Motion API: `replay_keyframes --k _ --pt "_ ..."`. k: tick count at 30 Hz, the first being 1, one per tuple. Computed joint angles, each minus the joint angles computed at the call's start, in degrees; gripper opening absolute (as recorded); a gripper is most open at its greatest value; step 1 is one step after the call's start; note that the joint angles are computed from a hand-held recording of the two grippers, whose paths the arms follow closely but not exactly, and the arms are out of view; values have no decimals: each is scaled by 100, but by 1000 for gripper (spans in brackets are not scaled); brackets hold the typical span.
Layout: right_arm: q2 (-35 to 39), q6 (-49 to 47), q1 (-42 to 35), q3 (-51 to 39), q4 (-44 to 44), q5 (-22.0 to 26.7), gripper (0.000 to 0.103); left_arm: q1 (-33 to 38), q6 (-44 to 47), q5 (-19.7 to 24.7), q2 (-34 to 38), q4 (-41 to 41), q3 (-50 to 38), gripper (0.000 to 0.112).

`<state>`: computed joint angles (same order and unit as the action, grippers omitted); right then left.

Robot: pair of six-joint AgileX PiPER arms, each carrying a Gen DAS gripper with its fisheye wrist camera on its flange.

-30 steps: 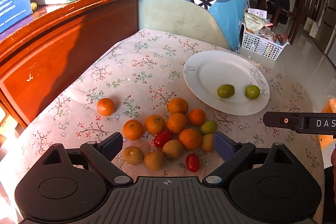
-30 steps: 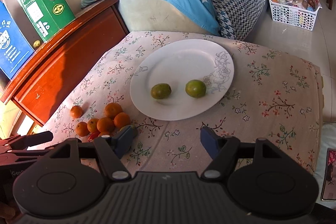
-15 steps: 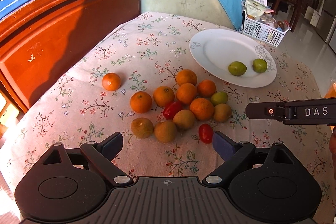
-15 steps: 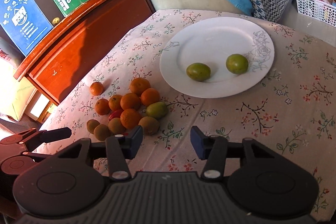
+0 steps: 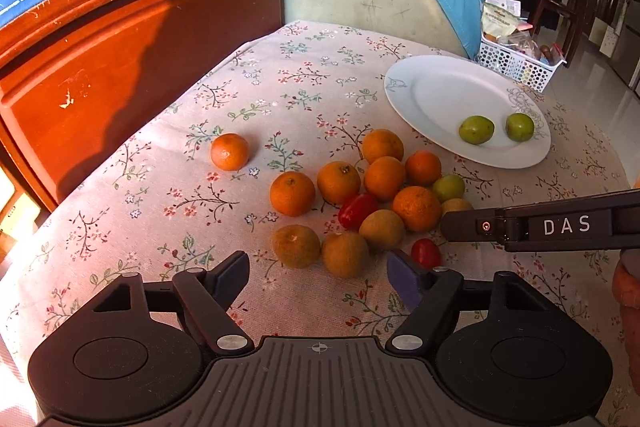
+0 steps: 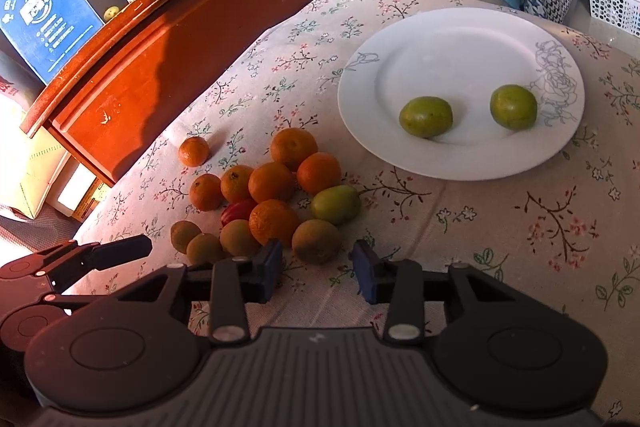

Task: Organize fruits
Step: 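Move both open tools back to the fruit pile, then close the left tool on a brown kiwi while the right tool grasps another kiwi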

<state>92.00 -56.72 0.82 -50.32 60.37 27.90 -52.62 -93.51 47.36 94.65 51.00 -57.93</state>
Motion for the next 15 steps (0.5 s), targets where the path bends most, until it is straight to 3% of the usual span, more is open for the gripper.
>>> replay_keyframes --k 5,8,15 --pt "11 -190 68 46 189 -188 33 152 -74 -266 96 113 70 55" --pt "-2 -191 99 58 163 -229 27 190 -235 -421 57 175 162 53" --pt "-119 246 205 94 -271 -454 27 155 -400 -497 -48 305 257 48"
